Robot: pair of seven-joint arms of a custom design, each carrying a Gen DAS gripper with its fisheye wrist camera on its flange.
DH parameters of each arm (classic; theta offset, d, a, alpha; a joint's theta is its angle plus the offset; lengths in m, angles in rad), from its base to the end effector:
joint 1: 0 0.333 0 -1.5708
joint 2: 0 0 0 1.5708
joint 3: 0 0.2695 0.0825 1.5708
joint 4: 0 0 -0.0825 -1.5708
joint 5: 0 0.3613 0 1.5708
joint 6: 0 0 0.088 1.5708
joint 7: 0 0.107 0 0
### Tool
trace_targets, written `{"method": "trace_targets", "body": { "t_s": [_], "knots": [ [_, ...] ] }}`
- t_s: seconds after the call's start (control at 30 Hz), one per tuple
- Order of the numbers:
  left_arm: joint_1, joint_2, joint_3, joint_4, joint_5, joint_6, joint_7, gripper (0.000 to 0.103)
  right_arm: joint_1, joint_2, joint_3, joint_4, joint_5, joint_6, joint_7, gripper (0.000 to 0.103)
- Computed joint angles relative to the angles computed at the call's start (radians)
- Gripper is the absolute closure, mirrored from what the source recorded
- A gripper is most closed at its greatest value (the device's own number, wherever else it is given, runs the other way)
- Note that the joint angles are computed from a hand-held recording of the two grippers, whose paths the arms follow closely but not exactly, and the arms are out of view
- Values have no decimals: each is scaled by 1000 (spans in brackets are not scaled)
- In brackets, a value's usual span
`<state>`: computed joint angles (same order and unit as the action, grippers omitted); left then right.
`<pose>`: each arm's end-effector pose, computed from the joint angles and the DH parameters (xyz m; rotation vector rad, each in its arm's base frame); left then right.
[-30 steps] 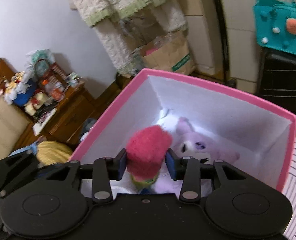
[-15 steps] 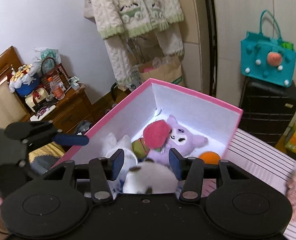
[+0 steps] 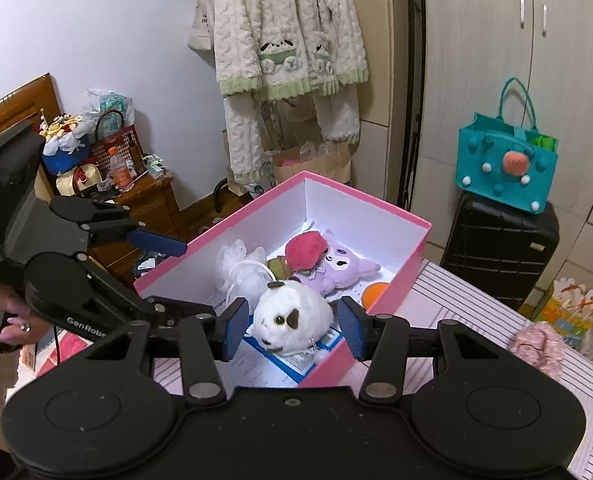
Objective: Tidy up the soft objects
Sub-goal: 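Withdraw both tools from the box toward the wipes and scrunchie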
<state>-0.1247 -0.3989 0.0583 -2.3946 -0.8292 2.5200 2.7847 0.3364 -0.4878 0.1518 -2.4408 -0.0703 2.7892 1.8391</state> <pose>0.4627 -0.0225 0.4878 -1.0884 2.3842 -1.0388 0.3946 0.2211 0.5421 -1.9015 1.4183 -0.5571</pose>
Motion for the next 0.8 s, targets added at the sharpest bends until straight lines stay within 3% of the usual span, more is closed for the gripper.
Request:
{"method": "trace_targets", "body": {
  "t_s": [0.27,0.57,0.8],
  "knots": [
    [-3,-60,-3,-24,40,-62,-34,21,-2,-128,23,-89,-29,-23,14,45],
    [-51,-117,-6,-26,53,-169,-21,20,-22,-368,55,-257,-43,-63,74,42],
    [-102,-102,-29,-28,39,-201,22,20,-50,-507,65,-349,-66,-180,148,40]
  ]
}}
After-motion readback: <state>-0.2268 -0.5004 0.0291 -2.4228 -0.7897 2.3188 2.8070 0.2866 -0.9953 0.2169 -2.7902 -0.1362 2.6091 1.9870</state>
